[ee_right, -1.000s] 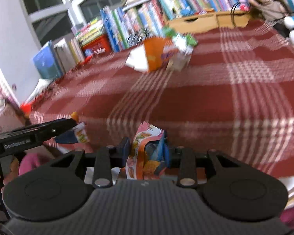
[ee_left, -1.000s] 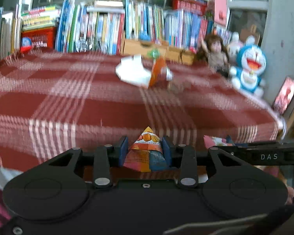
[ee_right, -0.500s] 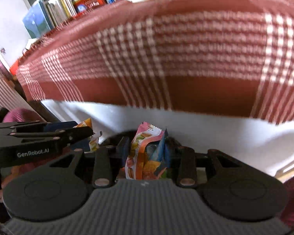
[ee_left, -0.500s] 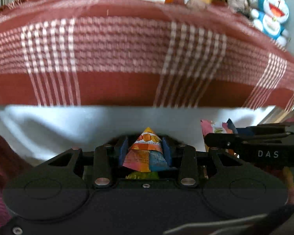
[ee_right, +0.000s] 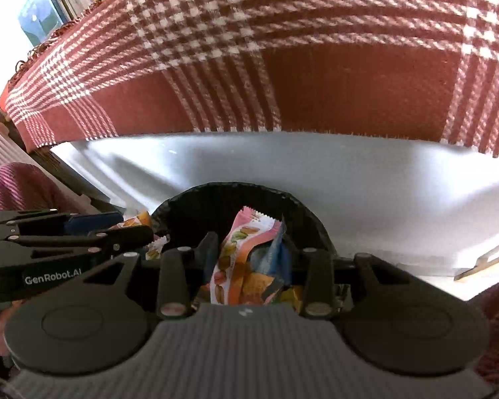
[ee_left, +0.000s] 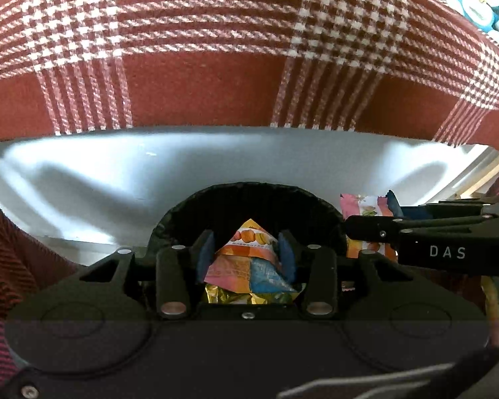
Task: Collect trash
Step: 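Carry both packets into the bin and open both tools, then lift both open tools back toward the remaining trash, then grasp the white paper box with the left tool while the right tool grasps the clear wrapper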
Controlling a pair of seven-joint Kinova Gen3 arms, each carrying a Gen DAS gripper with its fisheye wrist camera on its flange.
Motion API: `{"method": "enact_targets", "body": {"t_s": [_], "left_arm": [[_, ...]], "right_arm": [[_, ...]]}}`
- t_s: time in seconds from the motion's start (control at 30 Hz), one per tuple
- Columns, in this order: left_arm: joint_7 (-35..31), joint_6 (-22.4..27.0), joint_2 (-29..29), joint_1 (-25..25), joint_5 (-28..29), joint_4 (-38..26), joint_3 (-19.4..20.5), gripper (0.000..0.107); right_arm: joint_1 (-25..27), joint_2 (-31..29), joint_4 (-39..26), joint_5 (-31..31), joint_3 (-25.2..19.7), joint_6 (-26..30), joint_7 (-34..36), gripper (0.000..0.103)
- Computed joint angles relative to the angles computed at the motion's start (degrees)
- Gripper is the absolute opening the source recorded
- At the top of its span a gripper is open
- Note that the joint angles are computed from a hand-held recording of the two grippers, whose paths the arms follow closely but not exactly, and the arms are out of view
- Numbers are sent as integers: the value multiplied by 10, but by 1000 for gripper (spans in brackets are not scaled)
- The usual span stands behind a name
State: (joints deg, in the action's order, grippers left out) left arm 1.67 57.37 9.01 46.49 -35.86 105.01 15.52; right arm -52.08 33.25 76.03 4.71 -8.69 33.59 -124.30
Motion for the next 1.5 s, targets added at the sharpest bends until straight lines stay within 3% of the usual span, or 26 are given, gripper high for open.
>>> {"method": "enact_targets", "body": {"t_s": [0.1, 0.2, 0.27, 0.53, 0.77, 1.07, 1.23, 1.37, 1.5], "left_arm": [[-2, -3, -1, -2, 2, 2, -1, 38], [-6, 6, 1, -2, 5, -9, 0, 41], [-7, 11, -3, -2, 6, -10, 0, 45], [1, 44, -10, 1, -12, -23, 6, 61], [4, 69, -34, -5, -29, -37, 14, 67], [-29, 104, -76, -26, -126, -83, 45, 78], [-55, 82, -72, -53, -166, -110, 38, 80], [-85, 55, -50, -72, -206, -136, 21, 82], [-112, 9, -24, -86, -209, -165, -7, 82]], "right_arm": [[1, 4, -6, -1, 0, 2, 2, 47], [2, 8, -12, -4, -2, 3, 5, 49], [0, 10, -15, -4, 0, 2, 4, 61], [-3, 2, -10, 3, 4, -2, 5, 63], [-9, -15, -3, 21, 14, -16, 4, 64], [-30, -71, 8, 88, 51, -81, -14, 68], [-54, -79, -7, 148, 95, -102, -52, 70], [-72, -59, -51, 202, 127, -81, -84, 70], [-79, -30, -97, 247, 153, -60, -118, 70]]}}
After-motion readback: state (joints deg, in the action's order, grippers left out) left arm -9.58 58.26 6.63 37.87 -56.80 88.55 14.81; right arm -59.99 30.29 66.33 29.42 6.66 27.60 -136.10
